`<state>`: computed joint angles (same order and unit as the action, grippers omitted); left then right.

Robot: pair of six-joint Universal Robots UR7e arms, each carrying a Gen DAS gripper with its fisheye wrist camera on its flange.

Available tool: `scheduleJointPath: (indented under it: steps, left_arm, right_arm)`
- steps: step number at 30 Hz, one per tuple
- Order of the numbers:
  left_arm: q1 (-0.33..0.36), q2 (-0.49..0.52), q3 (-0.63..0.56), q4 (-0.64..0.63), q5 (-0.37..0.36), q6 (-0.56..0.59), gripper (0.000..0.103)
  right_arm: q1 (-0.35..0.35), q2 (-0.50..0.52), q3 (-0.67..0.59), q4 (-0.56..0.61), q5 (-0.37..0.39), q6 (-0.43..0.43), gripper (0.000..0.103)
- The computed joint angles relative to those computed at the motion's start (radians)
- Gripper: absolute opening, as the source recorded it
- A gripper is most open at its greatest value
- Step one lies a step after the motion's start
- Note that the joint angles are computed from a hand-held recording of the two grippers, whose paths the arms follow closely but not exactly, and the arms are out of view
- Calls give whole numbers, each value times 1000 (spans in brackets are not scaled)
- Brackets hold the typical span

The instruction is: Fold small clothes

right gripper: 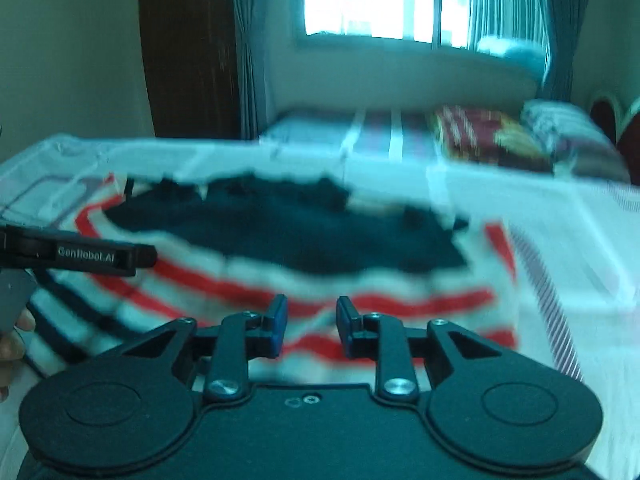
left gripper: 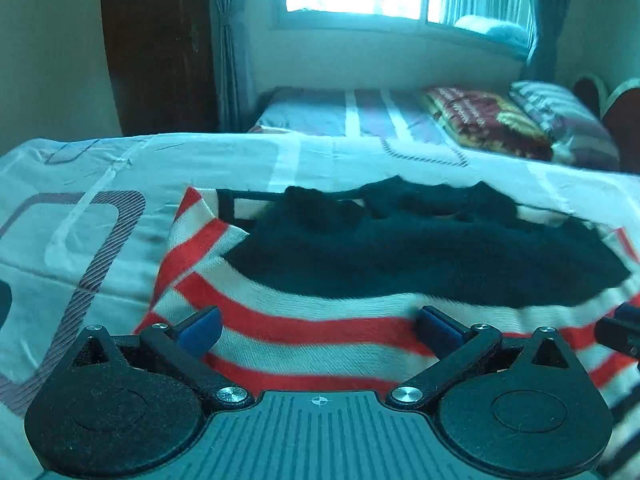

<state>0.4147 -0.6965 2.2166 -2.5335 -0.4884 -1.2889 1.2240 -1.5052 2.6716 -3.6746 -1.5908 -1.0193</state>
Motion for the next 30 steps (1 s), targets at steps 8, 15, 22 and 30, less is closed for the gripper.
scheduleJointPath:
  steps: [8, 15, 22, 30]
  left_arm:
    - [61, 16, -43, -26, 11, 32, 103]
    - [11, -5, 8, 5, 1, -37, 103]
    - [-26, -66, 29, 105, -13, -127, 103]
    - [-79, -135, 61, 242, -104, -210, 103]
  right_arm:
    - [30, 131, -86, -47, -79, 16, 28]
    - [16, 19, -9, 56, 29, 11, 30]
    - [35, 6, -11, 84, 1, 39, 33]
    - [39, -40, 46, 141, 10, 70, 34]
